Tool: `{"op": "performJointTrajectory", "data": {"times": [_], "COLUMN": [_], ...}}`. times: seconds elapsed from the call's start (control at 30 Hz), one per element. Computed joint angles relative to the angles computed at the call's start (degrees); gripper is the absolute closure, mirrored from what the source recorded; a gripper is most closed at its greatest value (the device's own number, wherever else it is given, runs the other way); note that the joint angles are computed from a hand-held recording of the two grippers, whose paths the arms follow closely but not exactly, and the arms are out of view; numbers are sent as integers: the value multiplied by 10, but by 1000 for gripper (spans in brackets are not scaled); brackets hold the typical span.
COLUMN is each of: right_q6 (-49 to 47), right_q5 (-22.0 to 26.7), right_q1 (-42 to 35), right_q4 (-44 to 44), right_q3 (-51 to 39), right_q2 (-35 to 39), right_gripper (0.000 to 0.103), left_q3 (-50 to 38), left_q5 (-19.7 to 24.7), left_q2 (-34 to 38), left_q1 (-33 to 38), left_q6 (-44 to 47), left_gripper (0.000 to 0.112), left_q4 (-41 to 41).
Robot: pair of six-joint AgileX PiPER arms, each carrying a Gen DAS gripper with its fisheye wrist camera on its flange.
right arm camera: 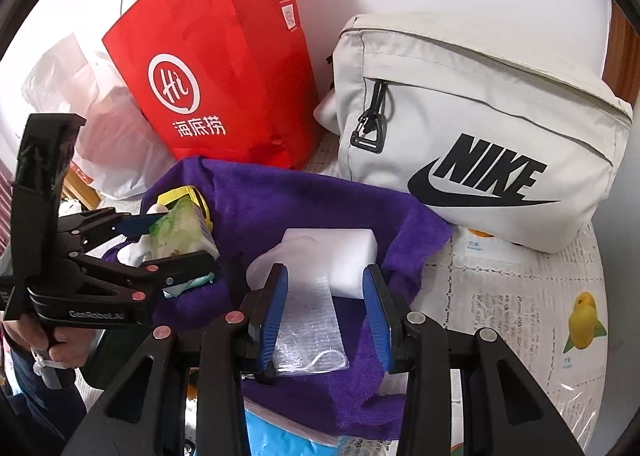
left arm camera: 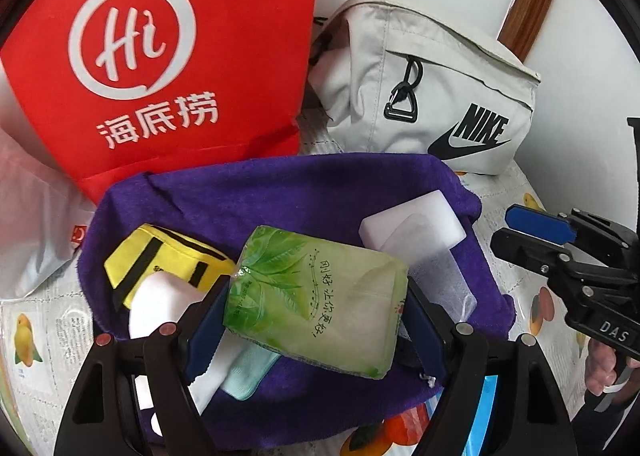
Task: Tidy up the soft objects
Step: 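Open the left tool releasing the wipes pack while the right tool releases the strap on the towel, then withdraw both tools from the towel back over the bed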
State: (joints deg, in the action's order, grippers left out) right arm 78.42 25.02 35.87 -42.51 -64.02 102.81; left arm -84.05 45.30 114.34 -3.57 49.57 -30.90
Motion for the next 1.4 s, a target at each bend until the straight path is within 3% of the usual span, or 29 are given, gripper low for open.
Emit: {"op": "performJointTrajectory", "data": {"times": [0.23, 0.63, 0.73, 1.23, 1.4], "right_q6": [-18, 26, 45, 209, 248], "right_q5": [-9, 29, 37, 166, 225], "right_q1": [-5, 27, 44, 250, 328], "right_q4": [18, -10, -17, -82, -84], "right_q3": [-5, 0, 14, 32, 22], "right_q2": [11, -22, -39, -96, -94], "right_gripper": [60, 60, 60, 60, 60], "left_q3": [-27, 10, 21, 210, 273], "left_q5": [22, 8, 26, 62, 108], "left_q2": [27, -32, -51, -263, -329], "left_q1": [-1, 10, 23, 149, 233], "left_q6": [-30, -25, -28, 69, 133], "left_gripper": [16, 16, 17, 17, 17], "left_q4": [-1, 6, 8, -28, -54]}}
